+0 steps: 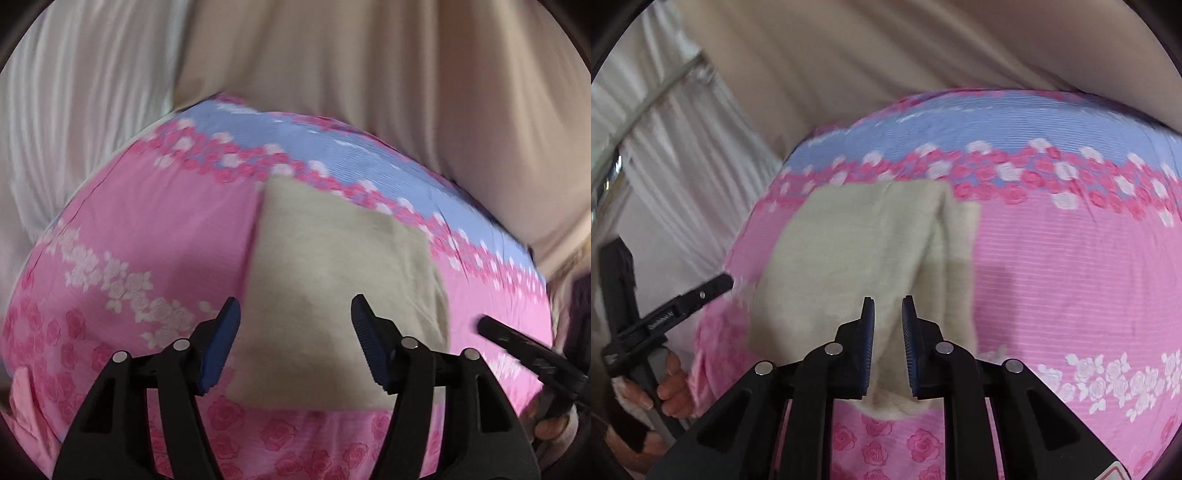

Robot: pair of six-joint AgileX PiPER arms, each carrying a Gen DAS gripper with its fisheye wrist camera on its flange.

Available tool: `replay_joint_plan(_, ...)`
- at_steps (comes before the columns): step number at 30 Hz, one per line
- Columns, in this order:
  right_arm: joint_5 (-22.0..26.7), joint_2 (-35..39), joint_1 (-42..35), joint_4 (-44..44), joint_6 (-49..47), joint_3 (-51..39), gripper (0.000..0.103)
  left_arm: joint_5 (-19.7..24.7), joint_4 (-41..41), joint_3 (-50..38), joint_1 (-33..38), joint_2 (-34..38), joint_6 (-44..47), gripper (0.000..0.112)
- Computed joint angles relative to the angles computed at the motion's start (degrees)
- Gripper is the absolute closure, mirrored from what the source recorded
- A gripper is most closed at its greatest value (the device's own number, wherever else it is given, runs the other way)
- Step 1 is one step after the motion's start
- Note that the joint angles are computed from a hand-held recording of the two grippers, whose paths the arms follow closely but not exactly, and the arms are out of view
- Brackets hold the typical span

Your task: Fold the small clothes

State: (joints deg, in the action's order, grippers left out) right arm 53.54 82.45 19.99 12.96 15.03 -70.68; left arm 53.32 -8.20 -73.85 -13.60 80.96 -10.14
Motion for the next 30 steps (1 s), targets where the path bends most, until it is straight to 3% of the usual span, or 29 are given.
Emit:
replay_joint_plan(2,-0.3,6.1,0.7,1.2,-2.4,1.0,0.088,-1.7,3.1,0.7,-4.1,2.4,-2.8,0.049)
replay_joint_plan(4,-4.3,6.4,-0.4,5.1,-4.6,4.0,0.09,-3.7,5.2,2.5,-6.3,4.7,-5.8,0.049)
replay_joint_plan(6,-1.7,5.4,1.0,1.0,0.2,1.2,0.089,-3.8,13.2,3.3,-10.0,5.0,-12.4,0.049)
replay_joint_plan(8,-0.2,2.1,3.7,-5.4,6.0,-0.5,0.084,-3.4,16.0,3.4,-11.7,3.7,-13.7,0.048)
replay_joint_plan(9,0.4,0.3,5.2,-8.6,8.7,-1.0,0.08,-2.8,15.1,3.2,-11.5,2.7,-13.2,0.039)
replay_joint_plan(10,0.8,-2.1,7.6,-14.1,13.7,-1.0,0.067,-2.0,14.3,2.7,-11.3,2.1,-13.0,0.029)
replay_joint_plan(11,1.1,-4.1,10.1,-19.5,19.1,-0.7,0.055,-1.0,14.0,2.3,-11.4,1.3,-13.8,0.026)
replay_joint_plan(12,0.9,-6.1,12.5,-24.9,24.7,0.2,0.035,-0.7,14.2,2.2,-11.4,0.6,-14.8,0.022)
replay_joint_plan(16,5.9,-8.9,21.9,-43.5,44.1,2.1,0.017,2.0,19.8,1.1,-14.8,-1.5,-22.0,0.019)
replay_joint_plan(20,10.0,-9.1,23.8,-43.9,49.0,3.4,0.017,3.9,24.2,1.6,-19.5,-2.8,-25.3,0.019)
replay_joint_plan(23,10.4,-9.3,22.8,-40.8,48.7,4.4,0.017,5.5,29.7,2.7,-23.9,-3.1,-29.3,0.019)
replay_joint_plan(30,11.4,-10.1,24.4,-40.8,52.2,6.0,0.017,6.5,32.9,4.1,-27.3,-4.4,-31.0,0.019)
